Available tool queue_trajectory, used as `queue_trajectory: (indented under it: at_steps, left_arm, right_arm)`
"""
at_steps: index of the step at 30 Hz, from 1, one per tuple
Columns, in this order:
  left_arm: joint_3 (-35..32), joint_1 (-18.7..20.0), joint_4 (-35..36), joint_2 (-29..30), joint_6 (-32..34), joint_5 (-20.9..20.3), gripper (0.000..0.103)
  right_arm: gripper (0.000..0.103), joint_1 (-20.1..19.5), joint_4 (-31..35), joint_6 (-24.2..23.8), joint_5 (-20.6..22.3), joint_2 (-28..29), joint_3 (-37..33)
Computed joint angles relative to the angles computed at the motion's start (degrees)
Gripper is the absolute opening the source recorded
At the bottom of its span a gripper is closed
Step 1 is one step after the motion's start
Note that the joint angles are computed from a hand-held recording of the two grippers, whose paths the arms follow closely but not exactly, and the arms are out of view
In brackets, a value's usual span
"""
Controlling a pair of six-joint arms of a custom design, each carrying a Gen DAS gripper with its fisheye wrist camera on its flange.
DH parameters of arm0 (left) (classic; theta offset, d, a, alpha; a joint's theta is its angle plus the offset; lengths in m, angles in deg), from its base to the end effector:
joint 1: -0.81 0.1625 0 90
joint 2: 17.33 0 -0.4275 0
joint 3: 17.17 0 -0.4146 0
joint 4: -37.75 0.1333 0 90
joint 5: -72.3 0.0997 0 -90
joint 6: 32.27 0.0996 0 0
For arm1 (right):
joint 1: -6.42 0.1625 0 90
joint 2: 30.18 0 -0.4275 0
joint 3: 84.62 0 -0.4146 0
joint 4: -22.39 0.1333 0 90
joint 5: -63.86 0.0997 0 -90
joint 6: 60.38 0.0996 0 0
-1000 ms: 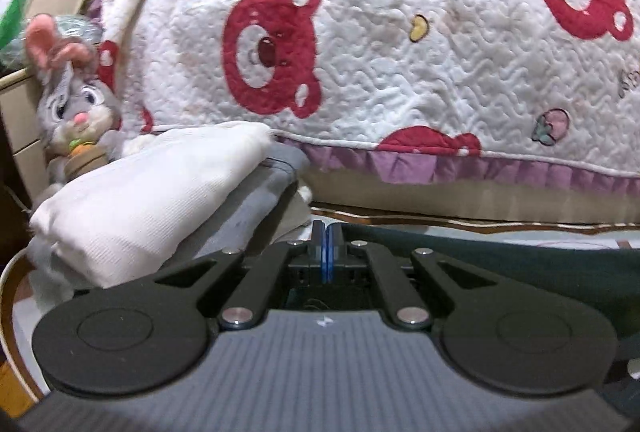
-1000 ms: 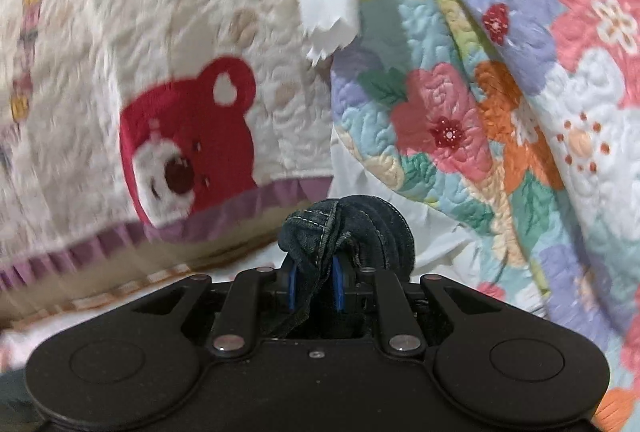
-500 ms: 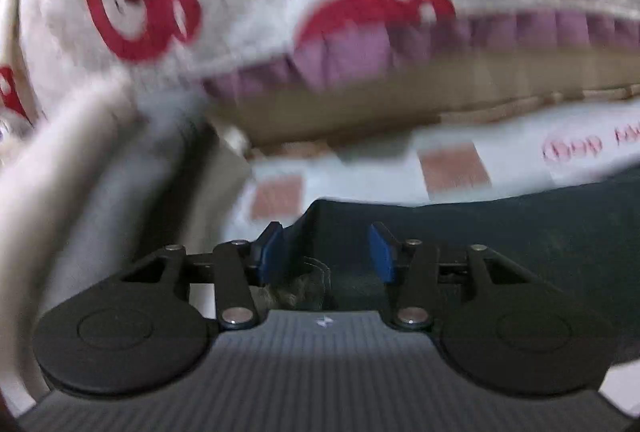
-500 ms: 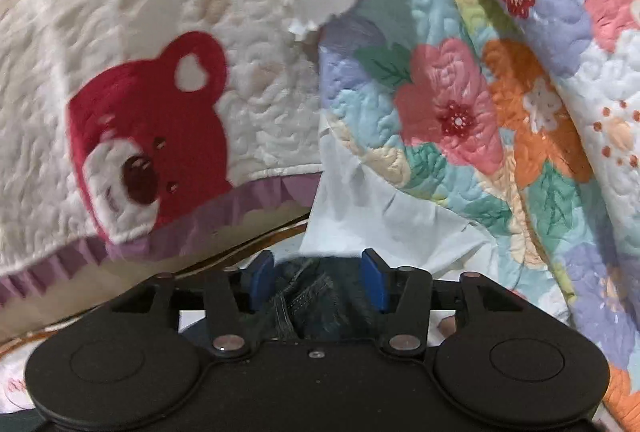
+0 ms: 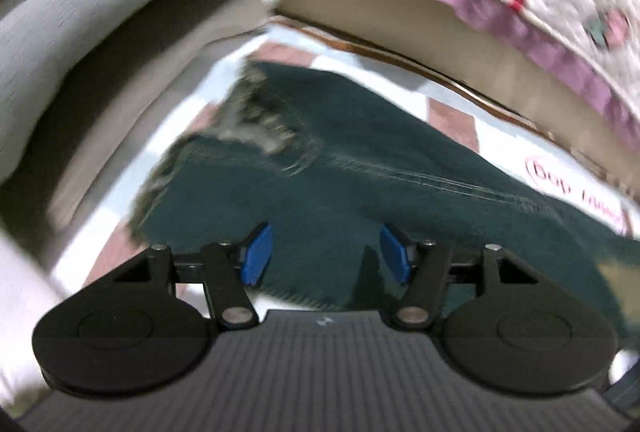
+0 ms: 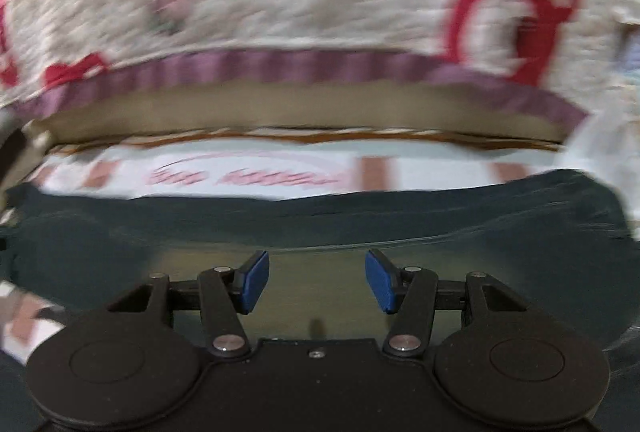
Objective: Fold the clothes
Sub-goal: 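Open both tools and lay the jeans flat on the sheet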
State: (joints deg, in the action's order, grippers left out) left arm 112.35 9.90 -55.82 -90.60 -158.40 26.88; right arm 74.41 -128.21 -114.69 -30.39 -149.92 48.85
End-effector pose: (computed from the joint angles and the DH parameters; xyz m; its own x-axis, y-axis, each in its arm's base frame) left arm -0.3208 -0.2571 0.1049 -0.7422 -0.5441 -0.3914 0.0013 0.5828 -0.8126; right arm -0.0074 -0.3544 0.4401 -0.7357 -0.2675 0.6223 -0.5850 0.7140 -0.3846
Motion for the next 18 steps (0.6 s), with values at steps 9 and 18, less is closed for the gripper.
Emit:
queue_trajectory:
  at_steps: [9,18]
  left_arm:
    - [-0.75,-2.80,6.36,1.43,-7.98,-5.48,0.069]
    - [6.14,-4.19,-0.75,-2.22,-12.30,-2.66,0.069]
  right_arm:
    - [0.059,9.37,-0.64,1.91,-5.52,5.48,7.16]
    - [0.059,7.65,-8.55,2.46,-14.74,6.71,7.09]
